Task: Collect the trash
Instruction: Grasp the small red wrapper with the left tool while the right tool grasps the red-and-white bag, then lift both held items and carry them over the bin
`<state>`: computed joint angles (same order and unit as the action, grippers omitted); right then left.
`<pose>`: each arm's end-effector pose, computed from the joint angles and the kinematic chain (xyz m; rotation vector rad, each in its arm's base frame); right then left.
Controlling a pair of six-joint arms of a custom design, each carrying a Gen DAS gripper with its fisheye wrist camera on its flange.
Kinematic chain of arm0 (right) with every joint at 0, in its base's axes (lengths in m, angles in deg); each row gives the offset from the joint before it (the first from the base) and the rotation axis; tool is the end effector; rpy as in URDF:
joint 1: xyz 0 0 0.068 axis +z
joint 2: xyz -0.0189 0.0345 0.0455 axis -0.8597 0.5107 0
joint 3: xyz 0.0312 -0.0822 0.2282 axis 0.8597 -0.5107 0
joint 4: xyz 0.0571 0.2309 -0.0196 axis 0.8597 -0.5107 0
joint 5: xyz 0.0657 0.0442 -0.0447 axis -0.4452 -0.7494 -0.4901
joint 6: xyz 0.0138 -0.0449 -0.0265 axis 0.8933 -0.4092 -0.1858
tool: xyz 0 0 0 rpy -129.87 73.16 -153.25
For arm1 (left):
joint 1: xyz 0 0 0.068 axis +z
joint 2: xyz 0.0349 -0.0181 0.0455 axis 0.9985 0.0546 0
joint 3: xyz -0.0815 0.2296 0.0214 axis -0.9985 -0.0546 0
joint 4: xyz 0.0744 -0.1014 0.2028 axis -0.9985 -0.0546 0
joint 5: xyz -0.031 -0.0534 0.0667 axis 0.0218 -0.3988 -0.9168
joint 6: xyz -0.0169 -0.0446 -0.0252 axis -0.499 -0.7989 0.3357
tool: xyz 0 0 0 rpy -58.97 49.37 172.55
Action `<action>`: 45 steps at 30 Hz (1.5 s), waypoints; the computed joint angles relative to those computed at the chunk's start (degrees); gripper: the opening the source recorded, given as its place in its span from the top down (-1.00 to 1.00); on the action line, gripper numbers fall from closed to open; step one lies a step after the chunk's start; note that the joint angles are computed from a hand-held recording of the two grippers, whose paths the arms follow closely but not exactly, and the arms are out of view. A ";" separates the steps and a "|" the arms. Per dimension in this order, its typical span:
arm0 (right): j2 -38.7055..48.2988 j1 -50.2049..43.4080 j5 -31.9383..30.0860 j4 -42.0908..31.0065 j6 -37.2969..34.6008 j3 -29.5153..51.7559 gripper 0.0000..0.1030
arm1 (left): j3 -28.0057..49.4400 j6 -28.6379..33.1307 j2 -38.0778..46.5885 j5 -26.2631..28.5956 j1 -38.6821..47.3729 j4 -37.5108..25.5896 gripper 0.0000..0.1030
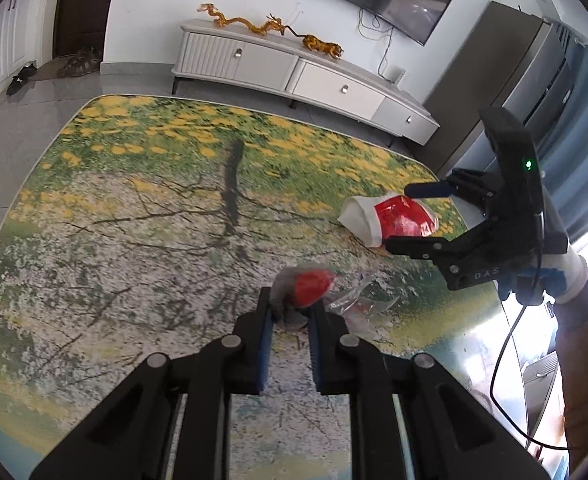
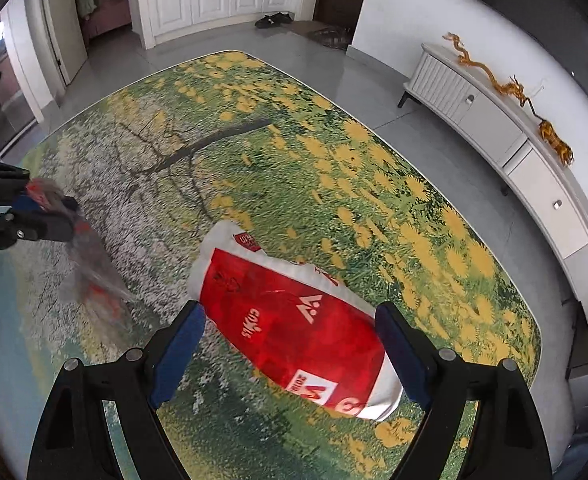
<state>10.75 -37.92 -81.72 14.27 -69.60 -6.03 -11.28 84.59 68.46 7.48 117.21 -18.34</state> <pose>0.2510 0.1009 0.1656 -1.0207 2.4686 0.0871 0.1837 0.0807 0.1738 0.2239 2.4742 -0.5845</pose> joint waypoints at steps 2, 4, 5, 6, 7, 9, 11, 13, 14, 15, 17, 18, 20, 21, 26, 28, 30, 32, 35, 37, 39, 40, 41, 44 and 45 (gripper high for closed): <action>0.59 0.14 0.64 -0.26 -0.08 0.47 -0.65 | 0.22 0.72 0.14 0.27 0.94 -0.53 0.72; 1.06 0.61 1.45 -0.58 -0.34 0.72 -0.61 | 0.10 1.63 0.02 0.57 1.95 -1.45 0.72; 1.22 0.80 1.45 -0.82 -0.38 0.86 -0.59 | 0.14 1.95 0.09 0.61 2.39 -1.79 0.72; 1.21 1.05 1.57 -0.87 -0.22 0.91 -0.56 | 0.14 2.37 0.26 0.65 2.83 -1.98 0.72; 1.19 1.25 1.74 -0.95 -0.10 0.96 -0.54 | 0.13 2.63 0.35 0.66 3.14 -2.08 0.72; 1.46 1.81 2.59 -1.41 0.25 1.31 -0.51 | 0.18 3.85 0.07 0.98 4.37 -3.14 0.72; 1.50 2.38 3.53 -1.98 0.89 1.61 -0.48 | 0.29 5.23 -0.31 1.46 5.72 -4.13 0.72; 1.46 2.75 3.96 -2.63 2.05 1.97 -0.42 | 0.60 5.90 -0.27 1.92 6.49 -4.88 0.72; 1.59 3.00 4.23 -3.15 2.73 2.33 -0.41 | 0.87 6.68 -0.14 2.29 7.21 -5.64 0.72; 1.55 3.20 4.49 -3.61 3.14 2.56 -0.37 | 1.09 7.43 -0.10 2.63 7.95 -6.36 0.72; 1.62 3.91 5.38 -5.51 4.27 3.62 -0.29 | 1.42 8.48 0.16 3.18 8.95 -7.35 0.72; 1.61 4.25 5.67 -6.63 4.74 4.20 -0.23 | 1.65 9.18 0.35 3.52 9.52 -7.96 0.72; 1.59 4.63 5.77 -8.78 5.29 5.18 -0.21 | 2.01 10.21 0.75 4.06 10.30 -8.72 0.72; 1.71 4.80 5.82 -9.93 5.32 5.61 -0.21 | 2.25 10.53 0.93 4.31 10.55 -9.10 0.72; 4.11 6.65 8.00 -11.80 5.03 7.24 -0.31 | 3.16 12.64 2.20 5.32 12.20 -10.63 0.72; 5.11 7.50 9.36 -11.27 5.04 7.47 -0.31 | 3.37 13.48 2.50 5.54 12.85 -11.14 0.72; 6.44 7.21 8.63 -11.34 5.24 8.33 -0.25 | 3.51 14.00 2.79 5.68 13.34 -11.26 0.72; 7.41 7.16 8.53 -10.09 5.55 8.03 -0.12 | 3.46 14.41 2.95 5.71 13.75 -11.13 0.72; 6.86 5.96 6.28 -8.41 6.58 7.23 0.59 | 3.46 14.87 3.34 5.57 14.26 -11.08 0.72; 5.91 5.41 5.41 -7.20 6.97 6.00 0.71 | 3.45 15.29 3.36 5.54 14.76 -11.29 0.72; 4.06 4.91 4.30 -5.58 7.64 3.95 0.71 | 3.43 16.08 2.98 5.56 15.49 -12.20 0.72; 3.28 4.65 4.11 -5.37 7.48 3.37 0.72 | 3.49 16.40 2.76 5.58 15.80 -12.71 0.72; 2.05 4.32 3.40 -5.13 7.81 2.58 0.73 | 3.47 16.87 2.32 5.62 16.15 -13.42 0.72; -2.99 3.47 0.92 -4.01 9.64 -0.81 0.73 | 3.52 18.48 0.42 5.87 17.15 -15.87 0.72; -5.09 3.76 0.64 -4.40 10.53 -1.67 0.73 | 3.62 19.38 -0.24 6.06 17.69 -17.06 0.72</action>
